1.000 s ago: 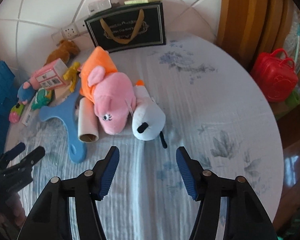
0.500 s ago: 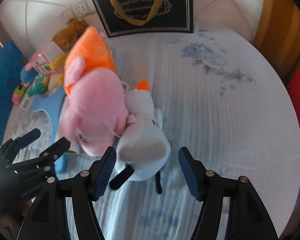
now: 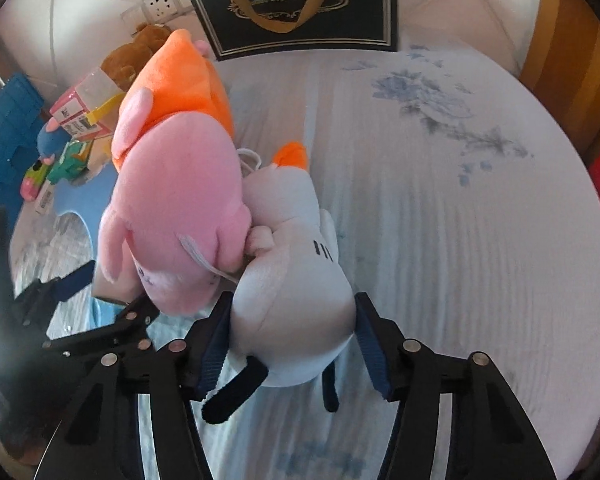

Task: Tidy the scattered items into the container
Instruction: 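Grasp the white paper roll with left tool while right tool grasps white snowman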

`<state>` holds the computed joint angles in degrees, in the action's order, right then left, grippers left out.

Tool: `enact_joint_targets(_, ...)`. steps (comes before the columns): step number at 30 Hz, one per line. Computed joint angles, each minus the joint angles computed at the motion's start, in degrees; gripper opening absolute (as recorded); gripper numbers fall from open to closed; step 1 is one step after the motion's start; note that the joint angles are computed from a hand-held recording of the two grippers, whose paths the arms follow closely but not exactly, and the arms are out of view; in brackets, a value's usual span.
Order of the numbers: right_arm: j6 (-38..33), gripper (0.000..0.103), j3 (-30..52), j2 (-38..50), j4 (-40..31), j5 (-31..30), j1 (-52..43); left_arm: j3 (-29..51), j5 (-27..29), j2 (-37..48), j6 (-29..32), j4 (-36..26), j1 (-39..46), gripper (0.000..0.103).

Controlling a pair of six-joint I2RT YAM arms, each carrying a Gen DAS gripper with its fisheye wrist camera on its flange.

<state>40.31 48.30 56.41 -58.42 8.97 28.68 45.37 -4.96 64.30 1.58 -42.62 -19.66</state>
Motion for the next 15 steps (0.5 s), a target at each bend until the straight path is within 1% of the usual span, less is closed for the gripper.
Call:
enact_joint_targets(1,0.64,0.057,0.17,-0.3,-1.0,0.68,0.48,0.05,-0.98,-0.04,-0.93,0.16,-0.44,0.069)
enact_joint_targets(2,1.09,0.057,0.16,-0.81,-1.82,0.78,0.61,0.16,-1.95,-0.21,-1.48,-0.04,-0.82,0.064)
enact_joint_targets(4,2.66,0.057,0.24,-2.38,-4.02,1.01,1.47,0.45,-1.43,-1.21,-1.29,-1.43,-0.98,0.044)
enact_joint_targets(7,6.37,0.057,0.02,-5.82,-8.17,1.74,4.77,1.0,0.86,-3.57,-1.09,-5.82,-1.7,0.044)
enact_joint_targets(10,12.55,0.057,0.02,-8.9,-13.25,2.96,11.13,-0.57,2.34,-7.74,-1.28,-9.53,-2.13,0.044)
enact_joint_targets(13,21.15,0.057,0.38,-12.22,-19.08,4.44,19.86,-1.75,5.96,-13.18,-1.55,-14.99,-0.84,0.044)
enact_joint_targets(15,27.39,0.057,0.24,-13.78,-21.75,5.84,26.14,-2.72,7.87,-16.21,-1.44,-18.08,0.41,0.044)
